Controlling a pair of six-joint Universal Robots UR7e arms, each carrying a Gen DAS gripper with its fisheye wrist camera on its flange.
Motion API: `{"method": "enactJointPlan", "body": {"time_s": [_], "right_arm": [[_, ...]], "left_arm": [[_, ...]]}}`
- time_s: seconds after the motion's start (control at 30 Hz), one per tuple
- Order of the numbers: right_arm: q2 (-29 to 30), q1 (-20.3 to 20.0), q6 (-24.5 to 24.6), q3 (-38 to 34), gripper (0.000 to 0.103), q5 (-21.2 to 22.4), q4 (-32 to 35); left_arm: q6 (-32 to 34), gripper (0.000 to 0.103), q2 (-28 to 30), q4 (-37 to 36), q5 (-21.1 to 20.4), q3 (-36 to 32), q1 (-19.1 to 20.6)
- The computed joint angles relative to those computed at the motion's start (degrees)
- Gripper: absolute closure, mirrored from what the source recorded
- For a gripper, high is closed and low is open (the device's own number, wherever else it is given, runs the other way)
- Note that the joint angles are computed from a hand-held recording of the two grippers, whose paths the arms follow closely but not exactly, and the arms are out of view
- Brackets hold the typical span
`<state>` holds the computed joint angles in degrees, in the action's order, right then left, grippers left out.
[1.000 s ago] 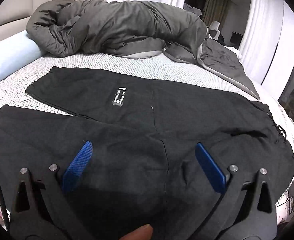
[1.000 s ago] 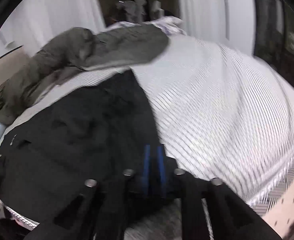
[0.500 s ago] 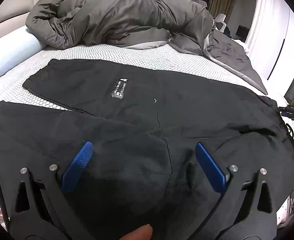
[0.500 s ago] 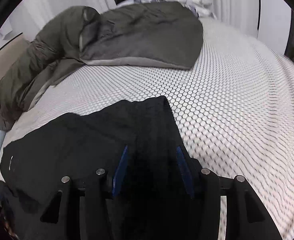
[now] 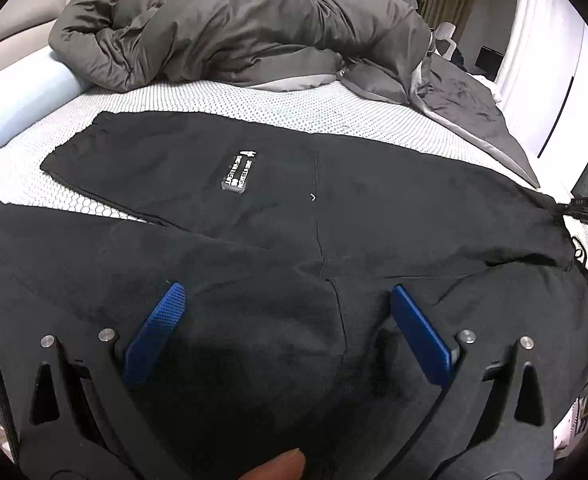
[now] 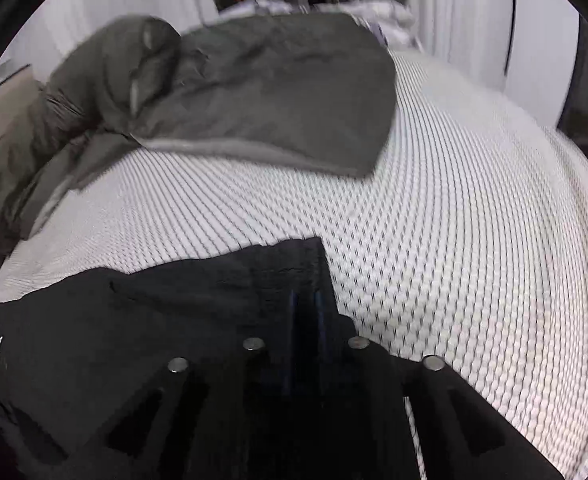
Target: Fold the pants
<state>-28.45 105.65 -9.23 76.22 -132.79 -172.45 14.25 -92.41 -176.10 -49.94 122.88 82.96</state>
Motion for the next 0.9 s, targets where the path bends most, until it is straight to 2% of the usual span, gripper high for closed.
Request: {"method": "enactJointPlan", "body": {"time_s": [0.07, 0.13, 0.17, 0.2, 0.27, 0.3, 0.37, 0.47, 0.53, 0.6, 0.63, 0.7, 0.73, 0.8, 0.83, 0.87, 0.9], "right_arm": [[-2.03, 1.02, 0.64, 4.13, 0.09, 0.66, -4.1], [-5.46, 3.14, -1.93, 13.96, 0.088, 2.35, -15.74], [-6.78, 4.01, -2.76, 17.82, 0.083, 3.05, -19.63], [-7.39, 4.89, -3.11, 20.7, 0.068, 3.55, -22.85], [-8.32, 7.16, -2.57, 27.48, 0.048, 2.54, -29.48], [-8.1, 7.86, -2.54, 30.22, 0.047, 2.59, -32.96], [-7.79, 9.82, -1.62, 34.38, 0.047, 2.64, -34.87], [-3.58, 12.32, -6.15, 35.65, 0.047, 3.97, -37.42], [-0.52, 12.91, -9.52, 34.28, 0.047, 7.44, -34.47], [2.32, 13.35, -12.15, 31.38, 0.047, 8.53, -28.69], [3.66, 13.96, -13.12, 31.1, 0.047, 6.7, -28.03], [6.03, 14.17, -16.07, 29.37, 0.047, 2.45, -28.89], [6.01, 13.88, -17.17, 30.23, 0.047, 1.36, -31.54], [6.59, 13.72, -18.03, 31.19, 0.046, -5.54, -39.12], [7.15, 13.24, -19.33, 31.19, 0.046, -10.46, -44.53], [7.15, 12.37, -20.07, 31.6, 0.046, -13.6, -48.89], [5.64, 10.85, -18.42, 33.82, 0.045, -14.33, -52.2]], "left_arm": [[0.11, 0.001, -0.33, -0.03, -0.39, 0.2, -0.09], [0.81, 0.001, -0.74, -0.4, -1.24, 0.66, -0.33], [1.32, 0.001, -0.91, -0.49, -1.77, 0.9, -0.41], [1.71, 0.001, -1.02, -0.55, -2.05, 1.24, -0.75], [2.69, 0.001, -1.3, -0.18, -2.58, 2.4, -2.1], [3.38, 0.001, -1.45, -0.29, -3.08, 3.28, -3.0], [4.87, 0.001, -1.05, -1.04, -3.17, 5.21, -5.24], [7.3, 0.001, 0.48, 1.05, -3.86, 7.04, -8.19], [9.22, 0.001, 1.86, 2.47, -3.22, 7.72, -9.35], [11.52, 0.001, 4.0, 1.85, 0.1, 8.5, -10.18], [12.37, 0.001, 5.28, 1.27, 3.34, 8.57, -10.39], [10.58, 0.001, 5.26, 1.89, 5.0, 8.28, -9.63], [8.5, 0.001, 4.11, 3.24, 4.37, 7.65, -8.49], [8.15, 0.001, 2.91, 1.61, 4.49, 7.38, -6.63], [8.97, 0.001, 2.98, -0.18, 5.78, 7.39, -6.19], [10.18, 0.001, 3.48, -2.99, 8.13, 7.39, -5.79], [10.05, 0.001, 3.21, -3.49, 8.69, 7.24, -5.23]]}}
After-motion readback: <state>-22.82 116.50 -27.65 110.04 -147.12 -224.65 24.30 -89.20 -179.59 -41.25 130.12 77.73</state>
